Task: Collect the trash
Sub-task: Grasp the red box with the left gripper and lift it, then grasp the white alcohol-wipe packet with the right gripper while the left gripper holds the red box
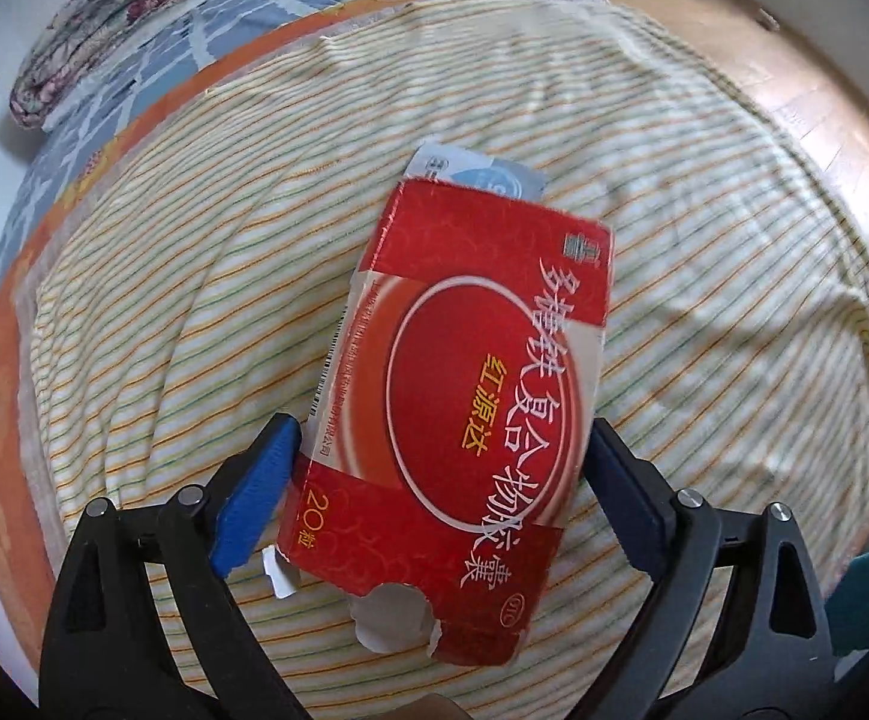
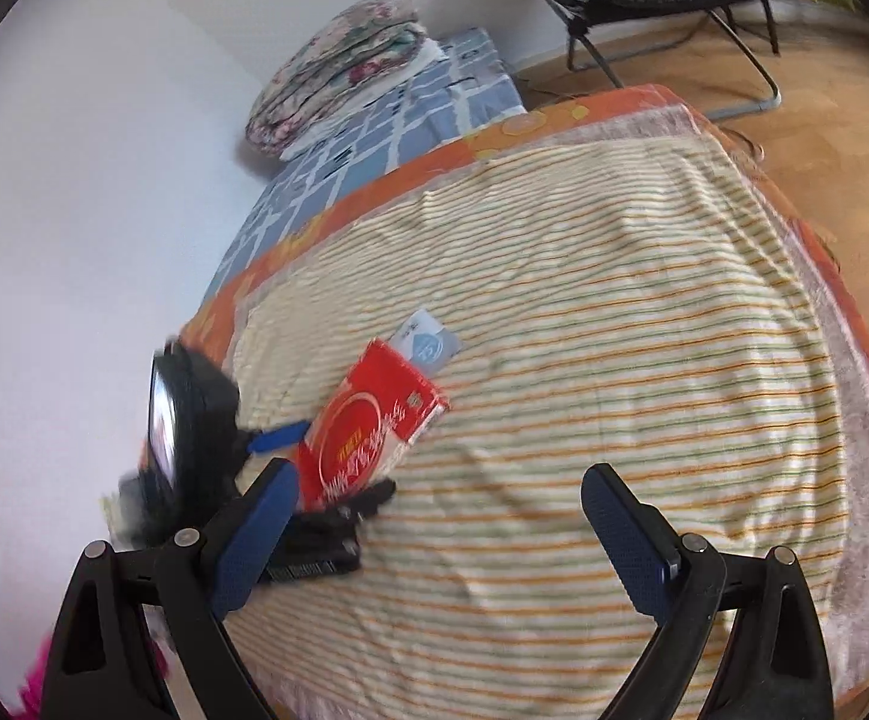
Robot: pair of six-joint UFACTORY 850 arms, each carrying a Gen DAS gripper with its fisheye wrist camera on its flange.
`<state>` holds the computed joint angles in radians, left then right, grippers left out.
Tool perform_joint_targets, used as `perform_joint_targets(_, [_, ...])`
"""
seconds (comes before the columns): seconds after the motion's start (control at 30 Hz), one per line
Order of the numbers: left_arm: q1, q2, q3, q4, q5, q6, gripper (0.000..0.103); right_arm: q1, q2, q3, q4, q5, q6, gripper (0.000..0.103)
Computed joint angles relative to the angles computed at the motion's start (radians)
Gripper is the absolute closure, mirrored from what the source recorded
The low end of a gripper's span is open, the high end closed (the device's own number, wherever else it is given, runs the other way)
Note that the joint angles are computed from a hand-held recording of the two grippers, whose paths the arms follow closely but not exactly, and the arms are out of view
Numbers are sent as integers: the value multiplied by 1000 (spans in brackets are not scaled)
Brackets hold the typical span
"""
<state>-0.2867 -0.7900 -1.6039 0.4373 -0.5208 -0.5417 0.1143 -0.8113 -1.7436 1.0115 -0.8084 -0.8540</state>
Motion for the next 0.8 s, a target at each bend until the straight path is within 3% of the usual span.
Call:
perform_joint_targets(0.2, [18,65,99,96,60,-134,10,36,-84,-128,-3,-25,73,14])
perform_joint_targets(0.33, [52,133,195,102,98,-187,11,68,-177,-260,-69,-89,186,28])
perform_joint_targets(0.47, [69,203,294,163,136,-254,11,95,-282,-399,-124,-140,310,34])
perform_joint_targets(0.53, [77,234,343,204,167,-305,11,109,-319,-456,-170,-127,365,38])
perform_joint_targets(0.67, [104,269,406,99,246,-243,11,137,-338,-497,-246,-17,331,33])
perform_joint_targets(0.77, [112,275,419,75,261,-216,12,145,-370,-553,-253,-3,291,20])
perform_joint_targets(0.8, [116,277,422,57,266,-202,12,148,-392,-590,-269,-12,301,20])
